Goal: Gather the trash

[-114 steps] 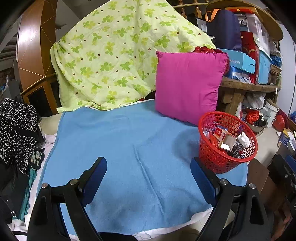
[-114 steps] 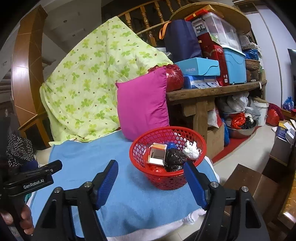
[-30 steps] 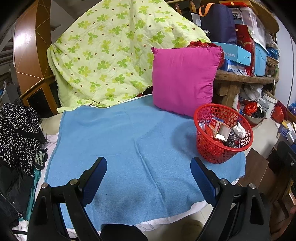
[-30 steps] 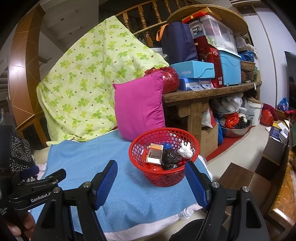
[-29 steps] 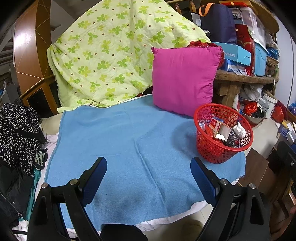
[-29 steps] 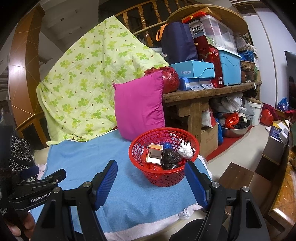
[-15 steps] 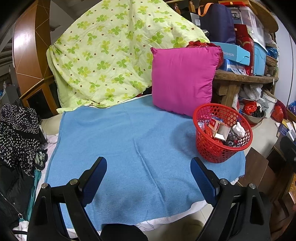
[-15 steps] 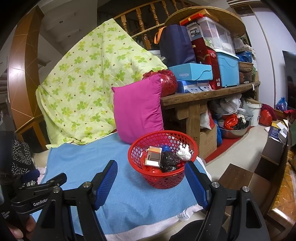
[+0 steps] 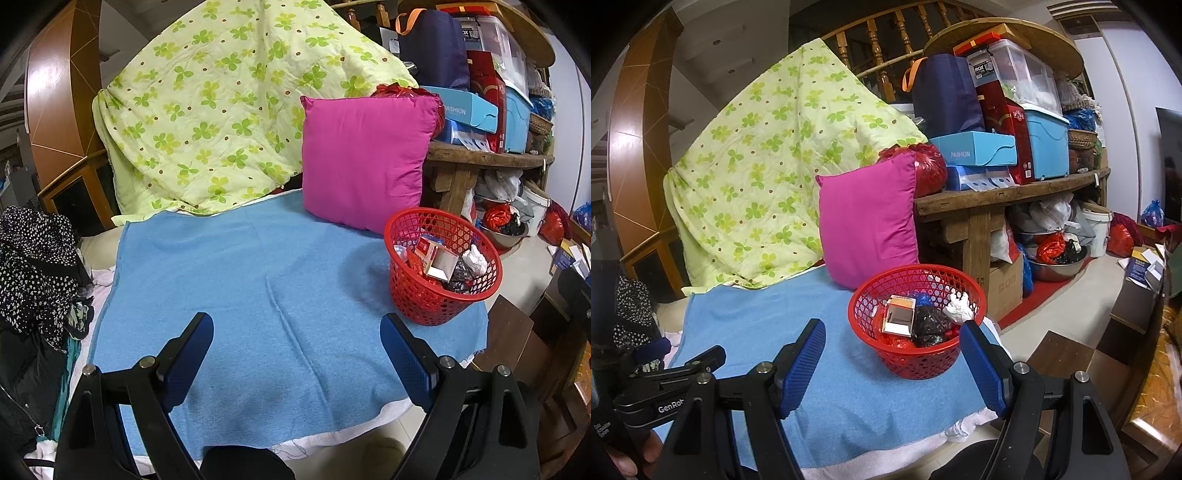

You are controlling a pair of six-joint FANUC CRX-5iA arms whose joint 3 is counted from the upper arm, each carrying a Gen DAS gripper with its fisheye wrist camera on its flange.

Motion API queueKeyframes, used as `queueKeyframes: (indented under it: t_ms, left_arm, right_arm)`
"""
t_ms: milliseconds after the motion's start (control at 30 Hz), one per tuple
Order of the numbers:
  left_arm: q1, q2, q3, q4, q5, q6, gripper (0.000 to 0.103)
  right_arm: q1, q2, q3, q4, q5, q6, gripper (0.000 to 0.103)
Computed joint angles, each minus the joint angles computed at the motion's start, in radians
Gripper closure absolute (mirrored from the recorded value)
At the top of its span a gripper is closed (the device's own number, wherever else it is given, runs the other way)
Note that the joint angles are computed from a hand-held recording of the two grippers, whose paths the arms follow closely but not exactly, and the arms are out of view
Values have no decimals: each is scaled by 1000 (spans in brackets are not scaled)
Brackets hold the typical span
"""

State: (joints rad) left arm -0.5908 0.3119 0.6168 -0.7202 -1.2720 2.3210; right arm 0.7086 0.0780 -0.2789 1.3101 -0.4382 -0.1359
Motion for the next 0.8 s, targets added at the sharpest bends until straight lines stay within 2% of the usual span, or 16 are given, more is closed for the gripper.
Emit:
queueKeyframes:
  t_ms: [300,800]
  left_arm:
    - [1,-7,-6,1,5,-4,11]
    - [6,-26,-25,4,16,-2,11]
  right_arm:
    - [13,5,18,-33,-25,40,25]
    - [21,8,24,-17,-32,34,25]
